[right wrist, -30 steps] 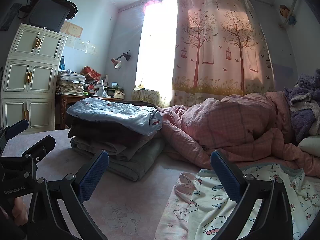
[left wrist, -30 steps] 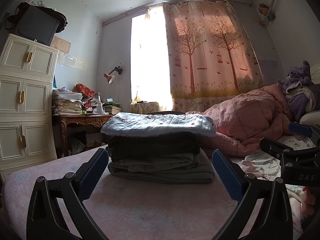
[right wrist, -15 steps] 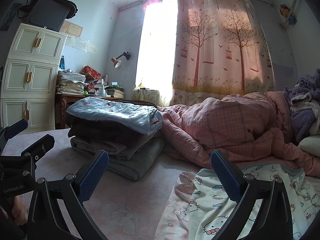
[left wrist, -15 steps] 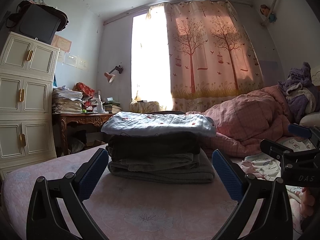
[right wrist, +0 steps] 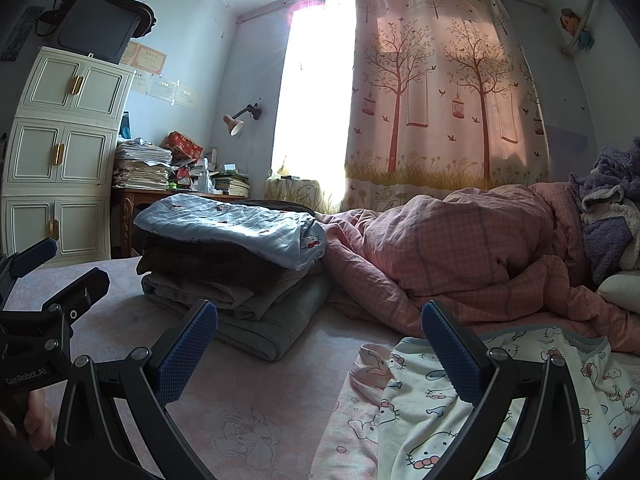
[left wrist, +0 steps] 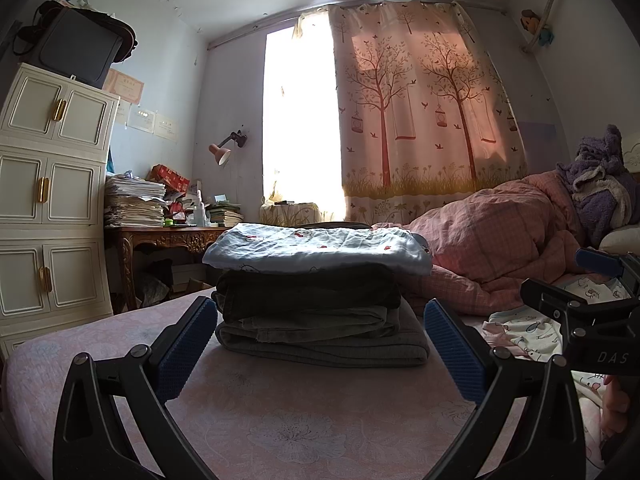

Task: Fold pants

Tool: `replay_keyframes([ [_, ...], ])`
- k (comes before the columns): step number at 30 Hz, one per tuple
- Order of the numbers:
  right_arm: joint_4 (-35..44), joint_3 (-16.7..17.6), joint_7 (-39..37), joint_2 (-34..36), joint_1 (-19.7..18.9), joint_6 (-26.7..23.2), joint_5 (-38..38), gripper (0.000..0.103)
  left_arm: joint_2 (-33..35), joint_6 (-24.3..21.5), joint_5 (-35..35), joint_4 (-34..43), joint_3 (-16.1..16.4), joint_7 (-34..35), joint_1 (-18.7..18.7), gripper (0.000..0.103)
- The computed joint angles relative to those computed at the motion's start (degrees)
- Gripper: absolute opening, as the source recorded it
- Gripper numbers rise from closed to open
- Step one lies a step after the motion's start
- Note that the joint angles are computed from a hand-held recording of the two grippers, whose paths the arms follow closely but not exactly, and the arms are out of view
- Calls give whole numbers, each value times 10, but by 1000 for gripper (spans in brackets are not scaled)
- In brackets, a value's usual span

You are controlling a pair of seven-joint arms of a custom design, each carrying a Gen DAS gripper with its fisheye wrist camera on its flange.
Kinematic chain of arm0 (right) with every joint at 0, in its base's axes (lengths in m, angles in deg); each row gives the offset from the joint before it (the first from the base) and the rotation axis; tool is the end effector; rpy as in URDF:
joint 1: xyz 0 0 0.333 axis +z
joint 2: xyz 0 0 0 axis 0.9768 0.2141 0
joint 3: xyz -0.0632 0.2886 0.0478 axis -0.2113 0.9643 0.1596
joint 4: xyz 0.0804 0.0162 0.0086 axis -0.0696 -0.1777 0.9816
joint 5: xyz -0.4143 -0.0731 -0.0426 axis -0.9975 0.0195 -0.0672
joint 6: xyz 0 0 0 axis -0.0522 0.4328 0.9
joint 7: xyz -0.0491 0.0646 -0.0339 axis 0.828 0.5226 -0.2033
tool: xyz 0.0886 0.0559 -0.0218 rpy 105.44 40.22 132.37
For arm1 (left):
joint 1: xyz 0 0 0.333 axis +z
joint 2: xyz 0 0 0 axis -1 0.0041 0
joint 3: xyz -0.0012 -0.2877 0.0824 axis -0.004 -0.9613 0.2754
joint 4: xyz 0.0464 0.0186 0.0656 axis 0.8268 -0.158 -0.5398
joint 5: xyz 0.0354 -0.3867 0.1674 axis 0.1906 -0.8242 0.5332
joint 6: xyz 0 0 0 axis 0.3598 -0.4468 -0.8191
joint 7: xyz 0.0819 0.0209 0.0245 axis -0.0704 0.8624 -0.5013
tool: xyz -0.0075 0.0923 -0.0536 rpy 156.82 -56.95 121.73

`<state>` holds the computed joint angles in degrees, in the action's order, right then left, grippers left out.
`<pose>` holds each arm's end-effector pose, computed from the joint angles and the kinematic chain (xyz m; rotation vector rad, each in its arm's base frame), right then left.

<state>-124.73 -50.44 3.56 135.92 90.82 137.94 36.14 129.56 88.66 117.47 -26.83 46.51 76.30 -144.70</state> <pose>0.7601 0.3416 0.4472 -1.6011 0.6233 -0.6827 0.6042 -0.5443 0.4137 -1.4203 0.7356 -0.6774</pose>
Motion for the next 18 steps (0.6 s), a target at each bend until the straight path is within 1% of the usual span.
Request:
replay_keyframes([
  [18, -1, 1, 2, -1, 0, 1, -3, 102, 5, -1, -2, 7, 2, 8, 0, 103],
])
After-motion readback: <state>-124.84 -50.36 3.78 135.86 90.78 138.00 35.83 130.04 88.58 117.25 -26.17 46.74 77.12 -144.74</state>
